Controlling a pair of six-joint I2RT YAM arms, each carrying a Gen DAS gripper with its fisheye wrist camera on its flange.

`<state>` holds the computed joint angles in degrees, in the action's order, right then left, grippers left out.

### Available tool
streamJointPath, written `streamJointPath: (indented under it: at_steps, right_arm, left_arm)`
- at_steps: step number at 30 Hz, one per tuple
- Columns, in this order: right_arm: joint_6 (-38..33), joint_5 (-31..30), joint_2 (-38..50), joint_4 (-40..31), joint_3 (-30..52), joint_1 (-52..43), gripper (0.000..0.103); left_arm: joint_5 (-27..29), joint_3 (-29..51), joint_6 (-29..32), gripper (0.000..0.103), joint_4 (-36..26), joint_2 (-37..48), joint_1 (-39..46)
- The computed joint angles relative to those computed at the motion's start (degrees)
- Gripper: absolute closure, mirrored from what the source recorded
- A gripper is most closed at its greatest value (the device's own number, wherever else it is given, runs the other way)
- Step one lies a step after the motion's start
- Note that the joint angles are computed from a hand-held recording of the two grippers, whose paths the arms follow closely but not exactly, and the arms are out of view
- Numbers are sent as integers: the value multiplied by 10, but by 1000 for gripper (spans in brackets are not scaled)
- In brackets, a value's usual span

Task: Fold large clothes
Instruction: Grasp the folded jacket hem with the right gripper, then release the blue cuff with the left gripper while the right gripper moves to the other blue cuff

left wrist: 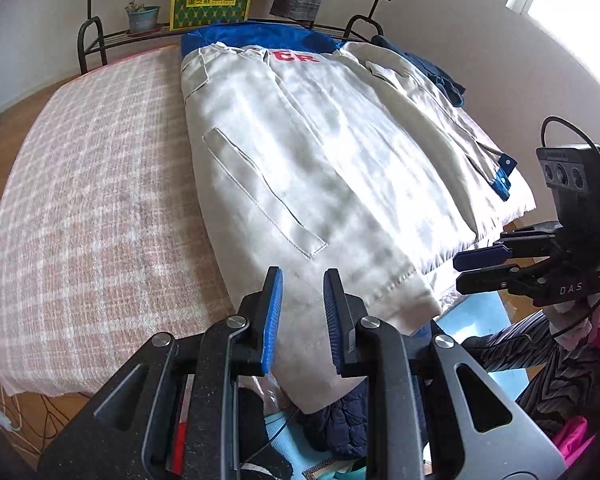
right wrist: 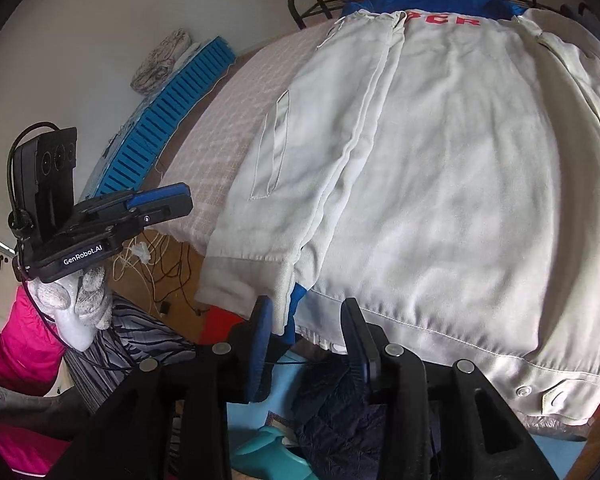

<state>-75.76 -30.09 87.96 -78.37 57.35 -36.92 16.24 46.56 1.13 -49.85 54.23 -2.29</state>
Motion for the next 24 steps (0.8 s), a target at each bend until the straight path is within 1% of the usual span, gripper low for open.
streamJointPath:
  at_steps: [2, 3, 5, 7, 9, 10, 12, 13, 14, 17, 20, 22, 24]
  right_arm:
    - [-1, -20, 7, 15, 21, -28, 61]
    - [0, -32, 11, 28, 28, -41, 58]
    - [16, -56, 30, 56, 49, -63, 57]
    - [47, -69, 54, 77, 75, -79, 57]
    - [66, -82, 85, 76, 119, -99, 57]
    - [73, -88, 95, 73, 140, -109, 56]
    - [84, -97, 120, 79, 183, -126, 37]
    - [101, -97, 136, 90, 212, -133, 33]
    - [115, -100, 149, 97, 236, -140, 32]
    - [179, -109, 196, 115, 312, -158, 30]
    - [241, -119, 259, 124, 405, -178, 29]
    - [292, -112, 293, 156, 450, -189, 29]
    - [327, -101, 341, 160, 519, -205, 29]
  left_arm:
    - [-26, -21, -37, 83, 53, 22, -62]
    - [-35, -28, -49, 83, 73, 40, -91]
    - [-48, -39, -63, 83, 103, 79, -134]
    - [-74, -45, -76, 83, 119, 126, -172]
    - [-97, -60, -73, 83, 139, 127, -192]
    - [-98, -48, -68, 83, 125, 133, -194]
    - [-59, -21, -73, 83, 97, 146, -169]
    - [-36, -16, -82, 83, 94, 138, -156]
    - [-28, -10, -89, 83, 93, 128, -152]
    - [-38, 29, -85, 83, 85, 117, -164]
    - [-13, 81, -84, 83, 84, 143, -163]
    - [-16, 107, -83, 83, 97, 167, -168]
    - [-10, 119, -85, 82, 116, 187, -168]
